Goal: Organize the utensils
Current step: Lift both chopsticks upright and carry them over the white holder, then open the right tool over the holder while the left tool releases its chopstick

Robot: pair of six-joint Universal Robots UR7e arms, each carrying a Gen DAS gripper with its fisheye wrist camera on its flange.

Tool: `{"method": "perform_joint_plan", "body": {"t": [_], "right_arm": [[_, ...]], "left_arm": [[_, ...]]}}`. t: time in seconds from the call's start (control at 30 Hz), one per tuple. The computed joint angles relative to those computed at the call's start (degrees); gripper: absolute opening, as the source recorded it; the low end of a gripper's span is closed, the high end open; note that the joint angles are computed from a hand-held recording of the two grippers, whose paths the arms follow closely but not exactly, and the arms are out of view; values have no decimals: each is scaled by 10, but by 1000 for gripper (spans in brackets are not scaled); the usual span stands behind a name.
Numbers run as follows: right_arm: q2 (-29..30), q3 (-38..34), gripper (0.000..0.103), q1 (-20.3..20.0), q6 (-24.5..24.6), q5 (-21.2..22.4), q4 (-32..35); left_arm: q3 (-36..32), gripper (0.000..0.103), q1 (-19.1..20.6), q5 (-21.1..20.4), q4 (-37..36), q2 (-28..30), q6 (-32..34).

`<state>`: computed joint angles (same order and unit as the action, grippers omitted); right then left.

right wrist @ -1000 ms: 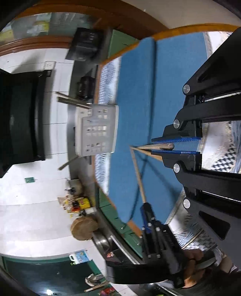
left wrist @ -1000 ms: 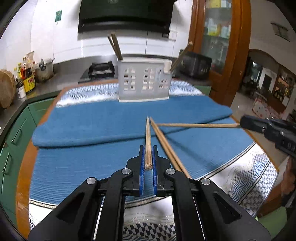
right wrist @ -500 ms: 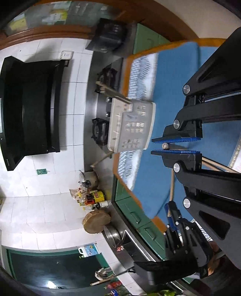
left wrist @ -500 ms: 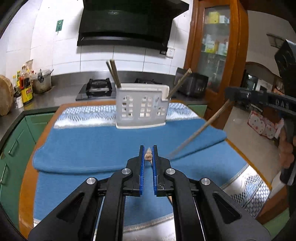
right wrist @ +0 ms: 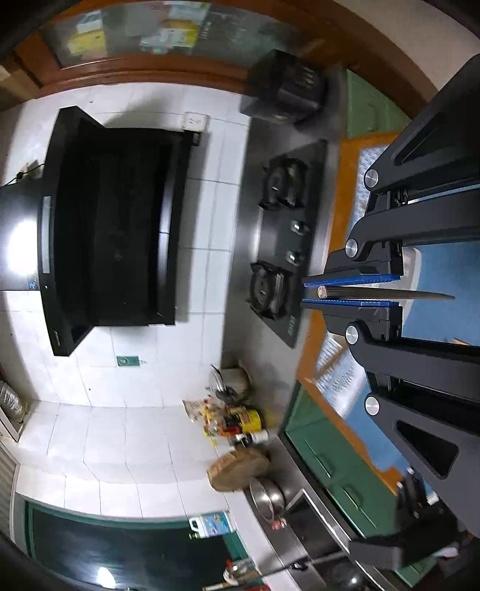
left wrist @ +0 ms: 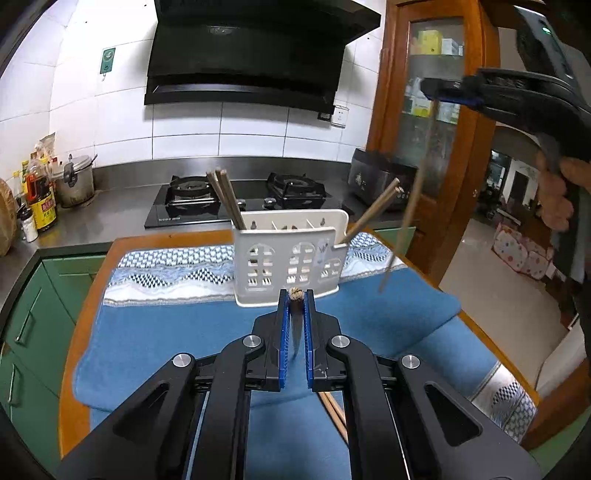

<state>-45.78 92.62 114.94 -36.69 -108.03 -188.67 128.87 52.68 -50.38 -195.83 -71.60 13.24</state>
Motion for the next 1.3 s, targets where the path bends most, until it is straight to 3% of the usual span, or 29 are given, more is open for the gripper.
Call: {"method": "perform_joint_plan", "body": {"t": [0.3,0.6,0.77,0.83,1.0,1.3], "right_arm": [[104,-150,7,-13,-46,-10,-35],[143,-200,7,-45,-24,5,-17],[139,-180,8,-58,-22,3,-6],[132,-166,16,-60,-23,6,-11],[99,-96,22,-65,-48,19,-52],[53,25,24,-78,-93,43,-88]], "left_arm": [[-57,5,1,-17,29,3,29],[-137,5,-23,-18,8,24,100],[-202,5,-31,-22,-17,53,141],[-236,5,-30,-24,-33,74,163],[-309,5,-12,-33,-72,131,195],[-363,5,37,-36,-40,183,148]]}}
